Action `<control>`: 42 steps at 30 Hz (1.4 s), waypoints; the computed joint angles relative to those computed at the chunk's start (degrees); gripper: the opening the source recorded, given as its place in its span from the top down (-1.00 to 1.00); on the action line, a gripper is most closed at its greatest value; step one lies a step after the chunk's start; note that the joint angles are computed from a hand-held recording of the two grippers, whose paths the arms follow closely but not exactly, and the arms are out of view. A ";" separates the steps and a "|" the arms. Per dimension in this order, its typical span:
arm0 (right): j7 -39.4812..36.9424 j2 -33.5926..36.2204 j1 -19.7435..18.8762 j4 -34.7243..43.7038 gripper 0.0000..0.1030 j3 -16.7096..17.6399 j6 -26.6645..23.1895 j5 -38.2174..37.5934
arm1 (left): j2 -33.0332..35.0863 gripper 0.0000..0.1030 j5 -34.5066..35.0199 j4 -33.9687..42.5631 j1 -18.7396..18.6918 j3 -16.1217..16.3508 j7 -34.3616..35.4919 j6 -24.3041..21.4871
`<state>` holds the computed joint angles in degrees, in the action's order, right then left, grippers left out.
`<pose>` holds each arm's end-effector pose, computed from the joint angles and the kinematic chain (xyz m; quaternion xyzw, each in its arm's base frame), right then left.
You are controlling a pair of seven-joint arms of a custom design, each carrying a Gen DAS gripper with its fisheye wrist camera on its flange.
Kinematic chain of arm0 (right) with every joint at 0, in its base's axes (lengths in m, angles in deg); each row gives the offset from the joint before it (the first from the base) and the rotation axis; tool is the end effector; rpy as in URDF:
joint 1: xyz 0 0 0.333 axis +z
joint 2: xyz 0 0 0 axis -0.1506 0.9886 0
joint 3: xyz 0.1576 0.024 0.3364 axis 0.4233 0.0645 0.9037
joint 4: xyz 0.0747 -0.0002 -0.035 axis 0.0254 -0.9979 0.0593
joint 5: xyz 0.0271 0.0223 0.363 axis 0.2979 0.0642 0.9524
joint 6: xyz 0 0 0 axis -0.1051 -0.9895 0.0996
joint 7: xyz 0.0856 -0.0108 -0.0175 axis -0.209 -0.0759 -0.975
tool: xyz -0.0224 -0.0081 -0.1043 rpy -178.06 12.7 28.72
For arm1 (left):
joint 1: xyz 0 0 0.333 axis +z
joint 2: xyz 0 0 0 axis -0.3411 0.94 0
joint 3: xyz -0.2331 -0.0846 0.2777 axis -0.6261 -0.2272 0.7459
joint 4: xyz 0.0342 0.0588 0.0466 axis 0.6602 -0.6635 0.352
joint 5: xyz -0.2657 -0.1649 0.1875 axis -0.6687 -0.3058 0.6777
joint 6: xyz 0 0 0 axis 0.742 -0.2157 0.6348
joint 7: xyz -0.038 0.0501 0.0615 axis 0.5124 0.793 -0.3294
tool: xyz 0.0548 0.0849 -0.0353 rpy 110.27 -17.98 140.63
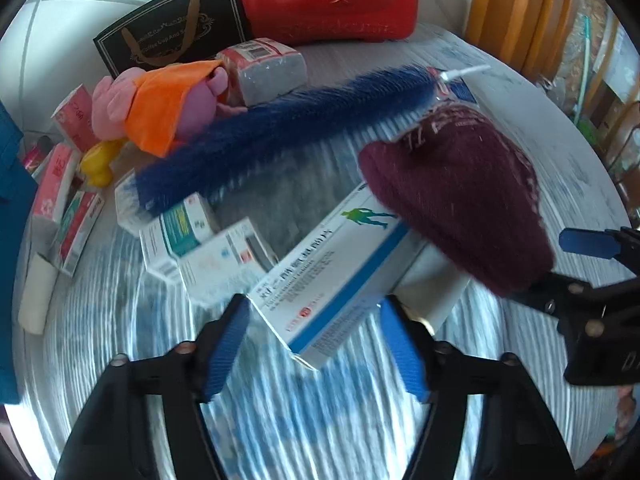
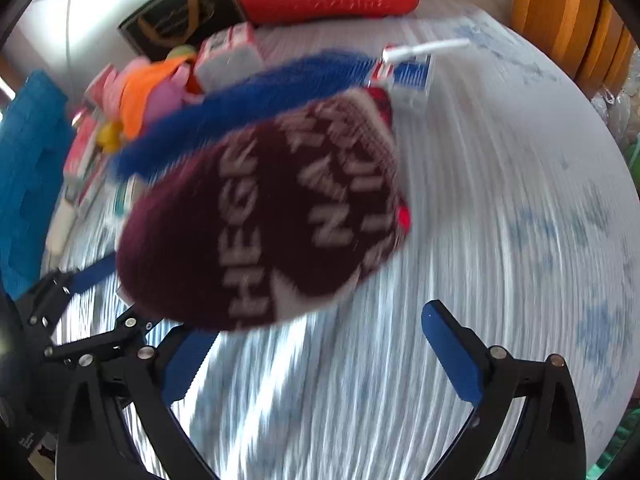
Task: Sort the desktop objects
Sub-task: 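Reach the right gripper to the maroon knit sock while the left reaches a white medicine box, then grasp the maroon sock with the right gripper while the left grasps the white medicine box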
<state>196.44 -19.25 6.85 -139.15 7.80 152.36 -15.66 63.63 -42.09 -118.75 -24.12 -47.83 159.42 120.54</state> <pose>0.5157 0.1585 0.4155 -0.4468 0.8713 -0.1142 0.1677 0.6175 -0.1976 0.4011 -0.3389 0.9142 -0.1967 0.1033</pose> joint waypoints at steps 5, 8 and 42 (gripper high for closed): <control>2.80 1.65 -0.88 4.80 -0.96 -2.81 0.12 -6.73 | 4.39 -0.01 1.27 7.44 -1.48 0.59 -3.64 -2.17; 7.10 2.74 -0.95 8.95 -0.96 -4.90 -0.73 -13.60 | 6.18 0.02 0.42 11.43 -0.94 -0.54 -3.28 -3.03; -9.31 8.46 -2.44 10.93 0.30 -6.07 1.64 0.79 | 14.98 0.06 4.29 23.17 -4.91 -0.92 -7.71 -6.66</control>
<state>187.13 -10.79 4.41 -128.22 1.72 154.00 -14.87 78.61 -37.80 -95.58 -29.03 -48.75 151.71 113.88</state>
